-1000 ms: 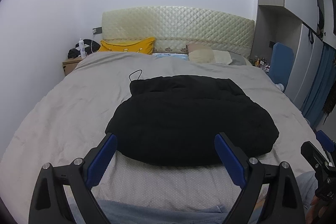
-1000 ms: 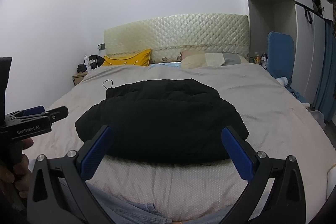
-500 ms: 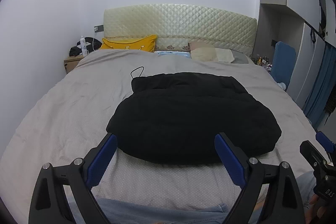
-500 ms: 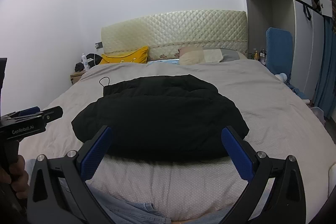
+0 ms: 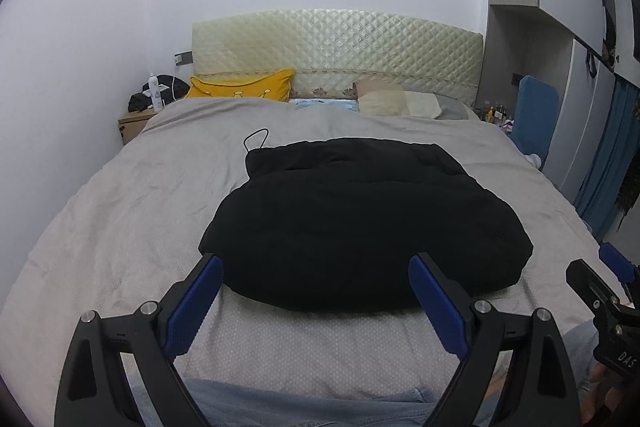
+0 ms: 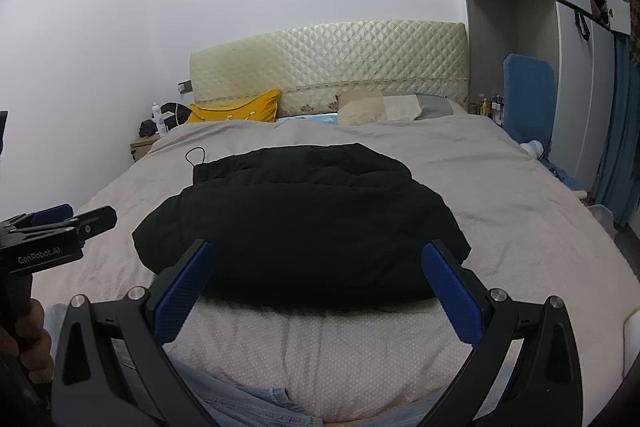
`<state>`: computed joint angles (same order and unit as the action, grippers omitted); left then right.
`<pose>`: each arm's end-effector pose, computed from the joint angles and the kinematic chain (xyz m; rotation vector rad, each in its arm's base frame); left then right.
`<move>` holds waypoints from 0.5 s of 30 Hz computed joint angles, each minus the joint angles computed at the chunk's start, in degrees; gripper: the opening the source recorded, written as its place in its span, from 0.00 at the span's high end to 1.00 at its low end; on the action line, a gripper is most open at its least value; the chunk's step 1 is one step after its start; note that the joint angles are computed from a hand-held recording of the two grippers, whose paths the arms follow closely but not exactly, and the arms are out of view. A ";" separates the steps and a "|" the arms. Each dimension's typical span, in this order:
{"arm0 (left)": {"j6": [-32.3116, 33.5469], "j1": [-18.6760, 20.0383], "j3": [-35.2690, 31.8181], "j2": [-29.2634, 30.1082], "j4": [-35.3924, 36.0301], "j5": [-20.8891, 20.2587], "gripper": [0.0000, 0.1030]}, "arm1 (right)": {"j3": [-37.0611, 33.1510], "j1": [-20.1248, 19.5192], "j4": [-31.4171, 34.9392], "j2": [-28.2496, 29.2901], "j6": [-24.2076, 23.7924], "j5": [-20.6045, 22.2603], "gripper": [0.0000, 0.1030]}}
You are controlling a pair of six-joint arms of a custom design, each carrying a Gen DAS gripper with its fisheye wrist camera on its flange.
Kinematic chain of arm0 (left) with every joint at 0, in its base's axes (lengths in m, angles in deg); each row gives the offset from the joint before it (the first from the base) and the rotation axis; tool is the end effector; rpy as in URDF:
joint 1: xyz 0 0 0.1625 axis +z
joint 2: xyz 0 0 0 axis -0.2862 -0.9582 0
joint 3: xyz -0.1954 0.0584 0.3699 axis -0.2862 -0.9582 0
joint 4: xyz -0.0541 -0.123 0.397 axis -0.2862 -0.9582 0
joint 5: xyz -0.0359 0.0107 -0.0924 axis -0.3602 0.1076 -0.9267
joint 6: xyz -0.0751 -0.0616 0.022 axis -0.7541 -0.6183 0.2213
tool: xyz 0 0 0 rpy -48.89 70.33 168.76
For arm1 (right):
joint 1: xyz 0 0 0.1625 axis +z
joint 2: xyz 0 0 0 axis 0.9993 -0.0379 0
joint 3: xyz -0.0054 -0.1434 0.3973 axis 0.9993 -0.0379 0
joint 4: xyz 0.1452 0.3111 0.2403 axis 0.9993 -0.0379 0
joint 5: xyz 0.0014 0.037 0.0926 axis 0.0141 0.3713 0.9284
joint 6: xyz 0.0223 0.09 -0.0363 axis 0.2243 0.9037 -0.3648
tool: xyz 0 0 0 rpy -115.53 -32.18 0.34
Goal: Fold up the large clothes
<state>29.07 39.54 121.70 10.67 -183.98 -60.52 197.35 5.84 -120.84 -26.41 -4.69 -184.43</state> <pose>-0.4978 -0.4536 0.1408 0.3713 2.1293 -1.0863 0.1345 -0.4262 0.4370 0.5957 -2.2477 1.2475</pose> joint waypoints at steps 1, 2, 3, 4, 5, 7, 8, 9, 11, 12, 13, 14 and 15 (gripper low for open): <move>0.12 -0.03 -0.06 0.10 0.11 0.13 0.08 | 0.00 -0.03 0.13 -0.09 0.19 0.01 0.00; -0.15 -0.08 -0.03 0.06 0.56 0.26 0.08 | 0.00 0.05 0.03 -0.09 0.34 -0.21 0.00; -0.66 -0.07 -0.12 0.11 1.07 0.36 0.08 | 0.04 0.11 -0.15 -0.11 0.34 -0.36 0.00; -0.76 -0.06 -0.21 0.23 1.04 0.23 0.08 | 0.11 0.13 -0.36 -0.15 0.27 -0.44 0.00; -0.07 -0.03 -0.06 0.22 0.24 -0.04 0.08 | 0.17 0.20 -0.58 -0.12 0.27 -0.59 0.00; 0.23 -0.03 -0.20 0.39 0.18 -0.30 0.08 | 0.24 0.20 -0.50 -0.14 0.38 -0.58 0.00; 0.20 -0.05 -0.22 0.41 0.23 -0.31 0.08 | 0.29 0.22 -0.46 -0.21 0.33 -0.64 0.00; 0.59 -0.08 -0.12 0.44 -0.34 -0.39 0.08 | 0.38 0.28 -0.58 -0.28 0.26 -0.76 0.00; 0.83 -0.06 -0.20 0.56 -0.54 -0.52 0.08 | 0.32 0.08 -0.78 -0.29 0.30 -0.26 0.00; 0.97 -0.10 -0.31 0.69 -0.30 -0.28 0.08 | 0.28 -0.08 -0.88 -0.29 0.56 0.12 0.00; 0.83 -0.16 -0.54 0.88 0.41 0.10 0.08 | 0.15 -0.26 -0.66 -0.33 0.73 0.35 0.00; 0.35 -0.20 -0.83 1.05 1.26 0.30 0.08 | -0.02 -0.34 -0.51 -0.29 0.90 0.25 0.00; 0.46 -0.28 -0.64 1.05 0.75 0.17 0.08 | -0.09 -0.39 -0.65 -0.23 0.92 0.11 0.00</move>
